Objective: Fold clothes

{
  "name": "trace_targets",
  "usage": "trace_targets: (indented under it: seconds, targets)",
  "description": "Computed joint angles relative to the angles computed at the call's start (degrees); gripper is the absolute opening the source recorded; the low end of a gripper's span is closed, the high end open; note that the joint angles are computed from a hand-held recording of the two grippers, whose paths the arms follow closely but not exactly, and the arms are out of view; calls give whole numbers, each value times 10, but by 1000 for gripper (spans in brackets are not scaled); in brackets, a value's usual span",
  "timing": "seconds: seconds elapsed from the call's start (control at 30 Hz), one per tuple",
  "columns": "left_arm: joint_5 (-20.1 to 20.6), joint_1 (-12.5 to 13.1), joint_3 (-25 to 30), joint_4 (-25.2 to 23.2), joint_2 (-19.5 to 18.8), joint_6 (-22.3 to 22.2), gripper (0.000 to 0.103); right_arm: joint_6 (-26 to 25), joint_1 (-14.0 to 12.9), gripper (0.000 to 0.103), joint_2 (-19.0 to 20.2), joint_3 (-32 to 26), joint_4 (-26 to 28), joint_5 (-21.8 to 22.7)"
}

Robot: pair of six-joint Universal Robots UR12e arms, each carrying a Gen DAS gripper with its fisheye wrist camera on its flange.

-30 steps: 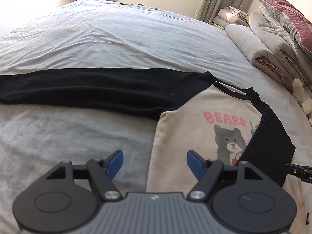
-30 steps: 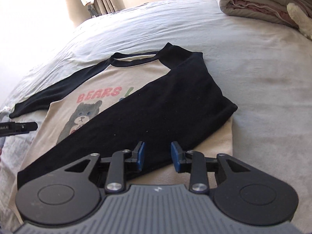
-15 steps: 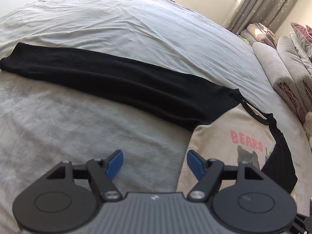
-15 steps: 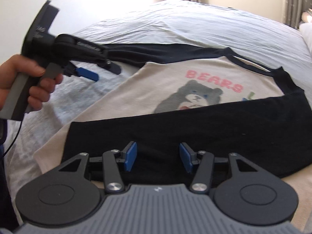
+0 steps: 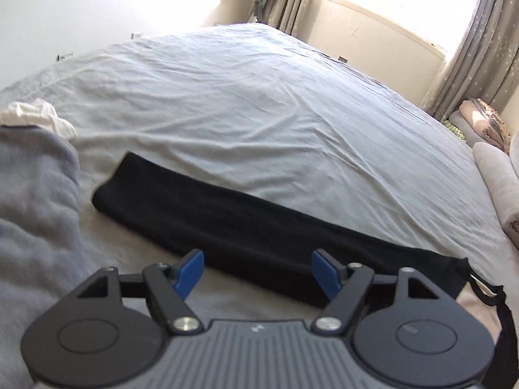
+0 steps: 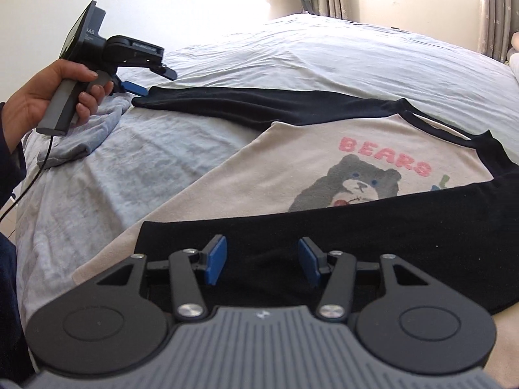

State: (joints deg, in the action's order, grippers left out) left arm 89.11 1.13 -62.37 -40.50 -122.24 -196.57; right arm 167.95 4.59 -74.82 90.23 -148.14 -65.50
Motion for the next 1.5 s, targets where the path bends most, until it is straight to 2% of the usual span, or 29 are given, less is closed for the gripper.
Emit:
trace_targets:
  seconds: [0.1,0.2,0.23,0.33,0.43,0.6,0.67,0.7,0.77,0.8,0.83,0.93,1.0,1.1,1.2,1.37,1.5]
  targets:
    - [22,19,36,-28,-19,35,74,6,1,54,2,0,-6,-12]
    - [39,38,63,-30,-40,57,73,8,1,54,3,1,-11,-18]
    - [32,45,72,-34,-47,48,72,8,2,54,4,0,-11,-21]
    - [-23,65,87,-57,-60,14,68,9,3,54,7,-2,-8,-27]
    - [6,59,104,-60,-74,52,67,9,4,54,9,-3,-5,-33]
    - [14,56,122,-40,-94,84,64,6,4,54,10,-2,-9,-35]
    - [14,55,131,-47,-102,86,56,7,4,54,10,-2,-11,-34]
    - [17,55,136,-54,-106,86,48,8,4,54,11,-2,-12,-35]
    - [21,54,128,-31,-108,93,36,9,4,54,11,-1,-14,-35]
    - [19,54,123,-16,-107,97,18,9,4,54,11,-1,-15,-35]
    - [12,55,124,-17,-107,95,9,10,4,54,11,-1,-15,-35]
    - [12,54,125,-12,-105,94,6,10,4,54,11,-1,-16,-34]
    - [13,53,119,12,-99,91,6,13,3,54,10,0,-19,-34]
    - [-1,53,109,61,-86,69,6,17,2,54,10,1,-23,-33]
    - [-25,50,109,81,-72,51,6,33,-1,54,9,2,-32,-30]
    - [-96,34,103,113,-36,48,6,88,-12,54,6,6,-65,-16]
    - [-171,3,106,139,-13,46,6,147,-23,54,3,13,-104,-10]
